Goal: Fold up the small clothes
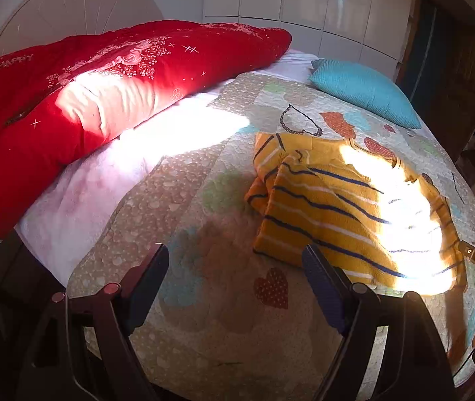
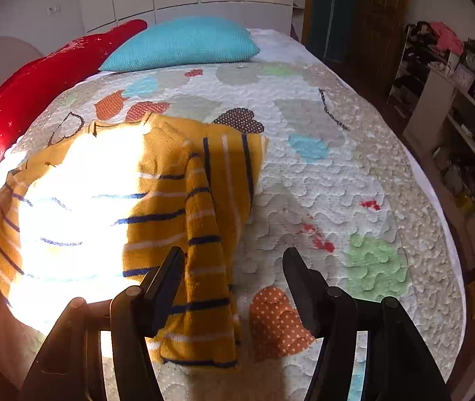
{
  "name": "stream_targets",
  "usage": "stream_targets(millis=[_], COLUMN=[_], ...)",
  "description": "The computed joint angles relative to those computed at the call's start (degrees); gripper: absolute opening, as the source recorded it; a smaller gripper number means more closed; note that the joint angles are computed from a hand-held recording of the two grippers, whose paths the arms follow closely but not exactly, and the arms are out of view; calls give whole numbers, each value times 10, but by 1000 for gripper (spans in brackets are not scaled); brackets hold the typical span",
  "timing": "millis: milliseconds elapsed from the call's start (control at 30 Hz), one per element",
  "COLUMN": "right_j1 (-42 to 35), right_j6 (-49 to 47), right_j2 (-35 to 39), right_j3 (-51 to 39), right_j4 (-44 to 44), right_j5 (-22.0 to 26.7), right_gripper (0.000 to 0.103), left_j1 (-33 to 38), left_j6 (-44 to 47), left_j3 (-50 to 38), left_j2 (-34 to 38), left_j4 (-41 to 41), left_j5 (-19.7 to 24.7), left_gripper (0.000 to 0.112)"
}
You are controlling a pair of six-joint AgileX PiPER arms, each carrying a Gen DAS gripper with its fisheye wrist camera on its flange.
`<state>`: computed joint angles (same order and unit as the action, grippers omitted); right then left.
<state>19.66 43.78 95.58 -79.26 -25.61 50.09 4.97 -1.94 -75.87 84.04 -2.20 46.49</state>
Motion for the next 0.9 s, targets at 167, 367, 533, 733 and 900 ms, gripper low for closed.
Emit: stream_targets(millis=[167,367,533,733,900], right_j1=[47,79,90,67,43], right_j6=[13,16,55,60,48], right_j2=[-49,-57,-92,-139,-151], right_j3=[16,15,80,181,233], right_j4=[-11,13,37,93,118], right_j5=[28,40,-2,-67,-95], right_gripper=[66,66,66,66,66], left_j1=[0,42,117,122,57], left_j6=[-6,46,153,237,222], left_j3=[35,45,27,-23,-89], left_j2=[-23,-18,42,143,215], left_j4=[24,-28,-181,-286,-277], left_j5=[-14,-21,6,25,21], left_gripper=[81,81,81,81,80])
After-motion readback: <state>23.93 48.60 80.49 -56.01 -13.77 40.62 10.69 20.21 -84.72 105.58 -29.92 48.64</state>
